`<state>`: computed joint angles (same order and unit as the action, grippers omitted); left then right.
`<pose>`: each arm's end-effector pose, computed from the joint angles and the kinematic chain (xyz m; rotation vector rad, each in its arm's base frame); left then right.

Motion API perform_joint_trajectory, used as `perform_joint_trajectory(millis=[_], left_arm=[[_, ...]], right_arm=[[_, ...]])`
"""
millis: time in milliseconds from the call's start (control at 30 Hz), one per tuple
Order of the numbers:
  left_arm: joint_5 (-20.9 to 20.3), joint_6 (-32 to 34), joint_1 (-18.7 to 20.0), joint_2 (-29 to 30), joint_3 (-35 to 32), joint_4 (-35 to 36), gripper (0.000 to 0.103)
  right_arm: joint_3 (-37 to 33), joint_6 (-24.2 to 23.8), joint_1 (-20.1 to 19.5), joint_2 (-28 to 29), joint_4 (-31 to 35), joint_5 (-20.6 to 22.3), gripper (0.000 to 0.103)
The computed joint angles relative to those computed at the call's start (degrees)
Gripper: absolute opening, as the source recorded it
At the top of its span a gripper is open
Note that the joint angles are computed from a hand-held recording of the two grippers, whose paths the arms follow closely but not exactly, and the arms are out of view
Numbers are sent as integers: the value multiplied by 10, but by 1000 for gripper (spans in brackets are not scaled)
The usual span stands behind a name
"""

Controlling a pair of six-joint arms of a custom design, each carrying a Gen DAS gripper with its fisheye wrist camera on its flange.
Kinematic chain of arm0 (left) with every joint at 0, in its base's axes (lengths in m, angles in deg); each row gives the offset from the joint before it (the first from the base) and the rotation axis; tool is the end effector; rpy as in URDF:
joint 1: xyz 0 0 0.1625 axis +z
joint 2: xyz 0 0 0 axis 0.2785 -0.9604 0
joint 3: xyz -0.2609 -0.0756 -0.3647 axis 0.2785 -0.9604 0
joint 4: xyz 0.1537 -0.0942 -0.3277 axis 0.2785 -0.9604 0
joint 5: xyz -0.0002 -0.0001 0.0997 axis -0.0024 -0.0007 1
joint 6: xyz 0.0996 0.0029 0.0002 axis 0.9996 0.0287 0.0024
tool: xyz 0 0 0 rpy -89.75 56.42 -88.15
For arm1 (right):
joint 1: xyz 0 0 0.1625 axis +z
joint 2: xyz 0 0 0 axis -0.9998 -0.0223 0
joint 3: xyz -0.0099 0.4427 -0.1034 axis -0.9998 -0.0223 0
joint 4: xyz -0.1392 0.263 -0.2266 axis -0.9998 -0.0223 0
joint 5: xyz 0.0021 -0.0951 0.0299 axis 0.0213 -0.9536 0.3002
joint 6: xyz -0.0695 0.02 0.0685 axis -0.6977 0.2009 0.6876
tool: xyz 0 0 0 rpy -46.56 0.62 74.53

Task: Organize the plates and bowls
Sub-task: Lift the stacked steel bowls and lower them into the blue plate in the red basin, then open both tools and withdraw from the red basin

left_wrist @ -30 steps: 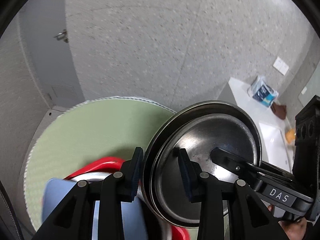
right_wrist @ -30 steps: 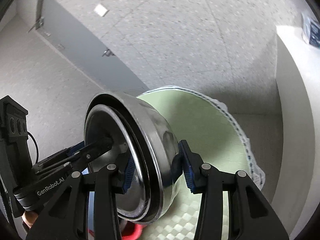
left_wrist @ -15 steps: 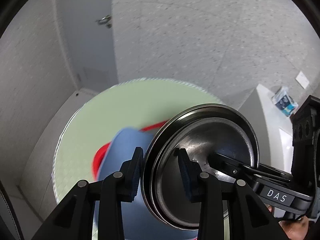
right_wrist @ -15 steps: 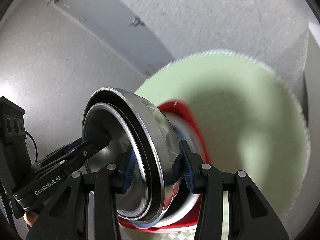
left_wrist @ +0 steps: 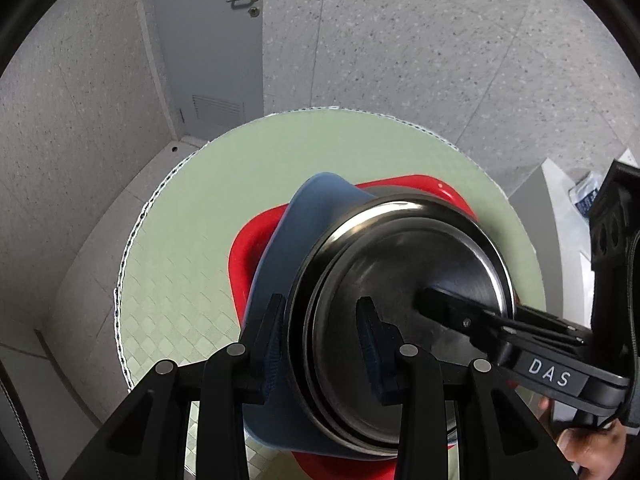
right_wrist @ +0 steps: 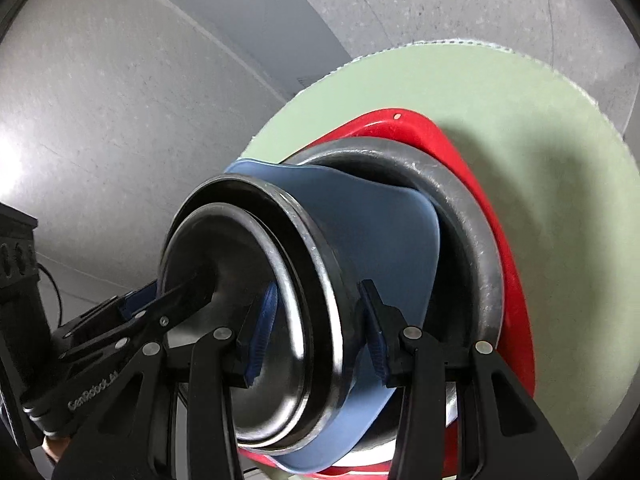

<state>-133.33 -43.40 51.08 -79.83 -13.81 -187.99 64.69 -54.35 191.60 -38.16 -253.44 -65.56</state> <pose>-0.1592 -0.8616 0.2024 0.7208 2.4800 -0.3220 0.2459 -0.6425 0.0017 -0.1202 -2.7709 0.8250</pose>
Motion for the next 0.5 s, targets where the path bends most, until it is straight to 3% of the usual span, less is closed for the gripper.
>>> perform_joint_trajectory(millis=[267,433,500], left_arm=[[-13,7,8,26,-50,26,30],[-13,16,10,18,-33,12,32],[-12,21,8,9,-9,-9,32]], right_arm=[[-37,-46,23,28,15,-104,43],[-32,-62,29,32,-3,-130,47],[-40,-69,40,40,-10,-149,59]])
